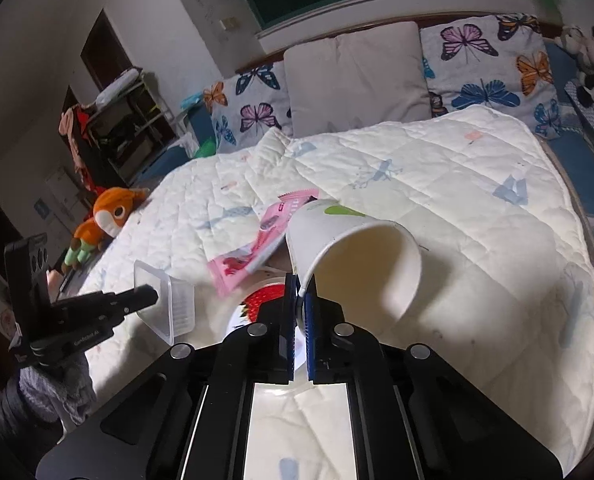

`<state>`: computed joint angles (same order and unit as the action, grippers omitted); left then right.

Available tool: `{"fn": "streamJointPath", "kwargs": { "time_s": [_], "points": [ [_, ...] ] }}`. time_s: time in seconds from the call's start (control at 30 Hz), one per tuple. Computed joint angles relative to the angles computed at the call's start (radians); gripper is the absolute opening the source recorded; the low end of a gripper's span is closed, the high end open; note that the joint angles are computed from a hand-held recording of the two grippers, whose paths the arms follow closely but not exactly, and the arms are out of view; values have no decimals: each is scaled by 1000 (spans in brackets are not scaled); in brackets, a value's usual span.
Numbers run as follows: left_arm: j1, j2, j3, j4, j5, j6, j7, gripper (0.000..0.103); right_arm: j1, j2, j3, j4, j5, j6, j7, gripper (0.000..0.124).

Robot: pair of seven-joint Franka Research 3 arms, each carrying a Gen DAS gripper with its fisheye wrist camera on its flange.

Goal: Collect trash
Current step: 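Carry the tray and paper cup over the green basket and release both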

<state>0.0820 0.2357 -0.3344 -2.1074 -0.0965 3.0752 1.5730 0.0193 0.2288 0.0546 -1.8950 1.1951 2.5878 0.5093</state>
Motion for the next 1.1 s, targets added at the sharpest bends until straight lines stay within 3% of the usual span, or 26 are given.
{"fn": "streamJointPath", "kwargs": {
  "time_s": [0.23,0.47,0.8,1.1],
  "points": [
    [27,-69,-71,-62,-103,12,88,6,-4,-126,-28,-120,79,-19,-33,4],
    [-6,-129,-122,-95,-304,18,248,6,10,-284,-96,-272,140,-30,-62,4],
    [-157,-176,-84,-108,-419,8,336,6,11,-498,-189,-477,174,-16,-97,4],
    [-313,-139,-44,-50,-341,-8,277,6,-34,-648,-254,-610,69,93,-59,4]
  ]
}}
